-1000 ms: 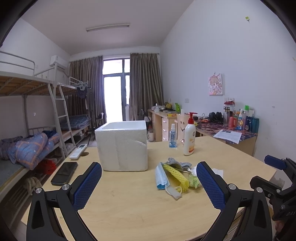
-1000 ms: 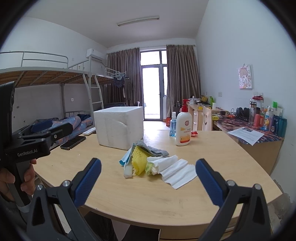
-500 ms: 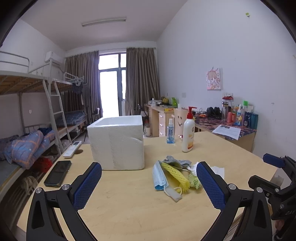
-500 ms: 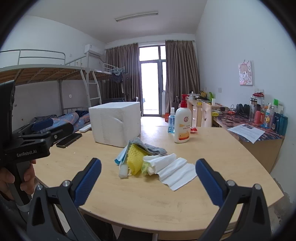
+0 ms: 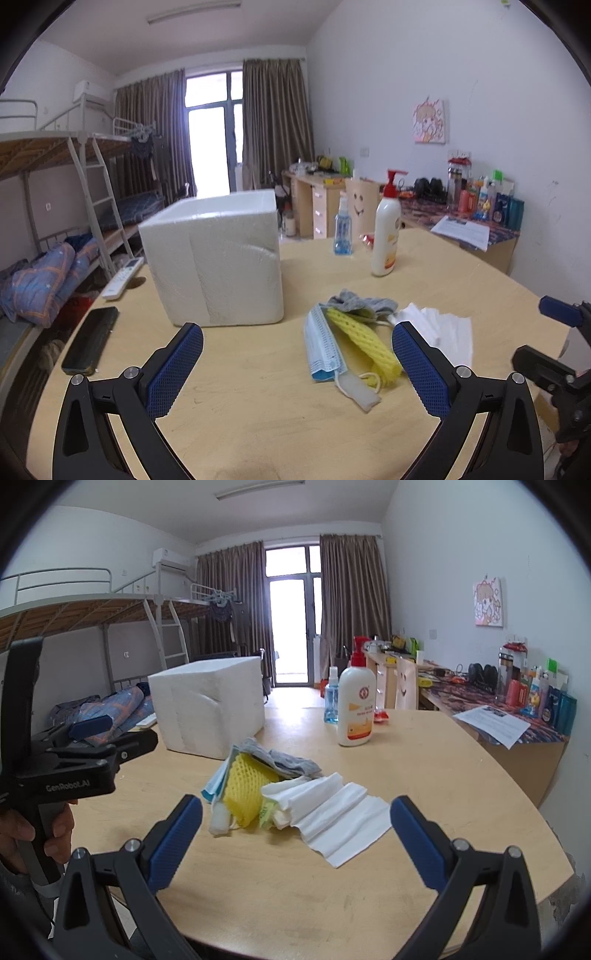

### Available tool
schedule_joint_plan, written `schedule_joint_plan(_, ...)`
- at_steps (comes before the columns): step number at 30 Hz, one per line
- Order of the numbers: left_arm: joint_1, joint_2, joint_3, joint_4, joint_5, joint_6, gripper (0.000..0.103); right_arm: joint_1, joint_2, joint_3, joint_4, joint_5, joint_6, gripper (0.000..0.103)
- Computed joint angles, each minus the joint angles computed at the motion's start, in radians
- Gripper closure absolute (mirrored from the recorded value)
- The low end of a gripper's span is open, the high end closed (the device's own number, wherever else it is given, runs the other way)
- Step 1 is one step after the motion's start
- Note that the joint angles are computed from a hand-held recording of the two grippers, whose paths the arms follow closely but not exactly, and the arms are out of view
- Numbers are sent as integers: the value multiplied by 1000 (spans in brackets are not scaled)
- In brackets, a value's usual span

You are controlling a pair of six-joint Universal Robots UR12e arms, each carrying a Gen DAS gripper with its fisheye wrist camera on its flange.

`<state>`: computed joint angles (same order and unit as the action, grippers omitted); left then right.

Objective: Organize soft objects
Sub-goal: 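Close the left tool on the blue face mask while the right tool approaches the white paper towel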

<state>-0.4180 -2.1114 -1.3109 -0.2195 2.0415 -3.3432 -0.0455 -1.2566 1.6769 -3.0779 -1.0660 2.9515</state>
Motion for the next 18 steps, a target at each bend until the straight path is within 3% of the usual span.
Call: schedule_joint_plan(18,48,-78,143,-303,-88,-47,1,17,56,-97,198,-101,-6,0)
